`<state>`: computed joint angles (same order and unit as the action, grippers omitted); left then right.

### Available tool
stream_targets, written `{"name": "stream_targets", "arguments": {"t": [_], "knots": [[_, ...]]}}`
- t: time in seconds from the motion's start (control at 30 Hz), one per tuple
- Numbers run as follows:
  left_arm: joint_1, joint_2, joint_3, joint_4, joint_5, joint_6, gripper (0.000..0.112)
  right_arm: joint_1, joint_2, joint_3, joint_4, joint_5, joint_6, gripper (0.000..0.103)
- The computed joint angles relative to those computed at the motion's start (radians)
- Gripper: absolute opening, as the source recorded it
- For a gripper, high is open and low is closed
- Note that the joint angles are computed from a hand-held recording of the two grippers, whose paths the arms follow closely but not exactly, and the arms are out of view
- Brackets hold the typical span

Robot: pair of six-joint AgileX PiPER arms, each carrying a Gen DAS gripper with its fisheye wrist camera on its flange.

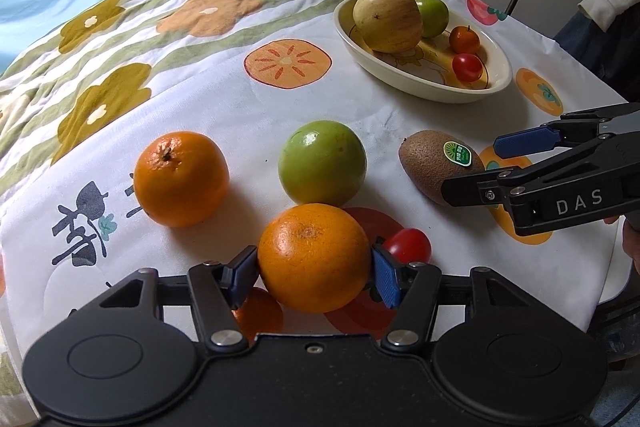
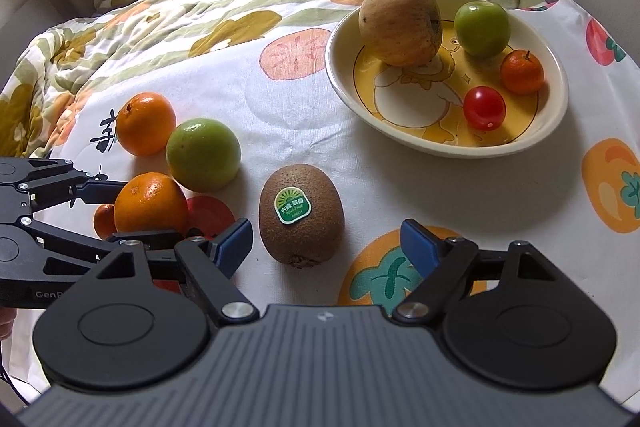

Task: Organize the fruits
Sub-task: 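Grasp a large orange with the left tool while the right tool grasps the kiwi, then carry the orange and kiwi over the duck bowl and lower them in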

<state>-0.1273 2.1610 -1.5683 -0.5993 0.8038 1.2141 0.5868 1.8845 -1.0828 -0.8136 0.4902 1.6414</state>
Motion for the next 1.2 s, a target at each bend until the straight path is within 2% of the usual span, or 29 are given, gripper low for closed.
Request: {"name": "stream_targets", "arguments": {"t": [0.2, 0.4, 0.67, 0.73, 1.0, 1.2], "knots": [[0.003, -0.029, 0.049, -0.026, -0.04, 0.021, 0.063, -0.013, 0.02, -0.016, 0.015, -0.026, -0.039, 0.092], [0.003, -0.05, 0.082, -0.056, -0.076, 0.035, 0.063, -0.03, 0.046, -0.032, 0.038, -0.061, -0.075, 0.083], [0.011, -0.087, 0.135, -0.084, -0.1, 0.034, 0.063, -0.025, 0.067, -0.059, 0.028, -0.053, -0.101, 0.074], [0.013, -0.101, 0.155, -0.091, -0.111, 0.034, 0.063, -0.023, 0.07, -0.064, 0.034, -0.048, -0.124, 0.064], [0.018, -0.172, 0.244, -0.131, -0.164, 0.019, 0.063, -0.013, 0.032, -0.024, -0.037, -0.047, -0.066, 0.061], [0.0, -0.256, 0.345, -0.161, -0.221, -0.022, 0.063, -0.017, -0.049, 0.05, -0.096, -0.068, -0.046, 0.061]]}}
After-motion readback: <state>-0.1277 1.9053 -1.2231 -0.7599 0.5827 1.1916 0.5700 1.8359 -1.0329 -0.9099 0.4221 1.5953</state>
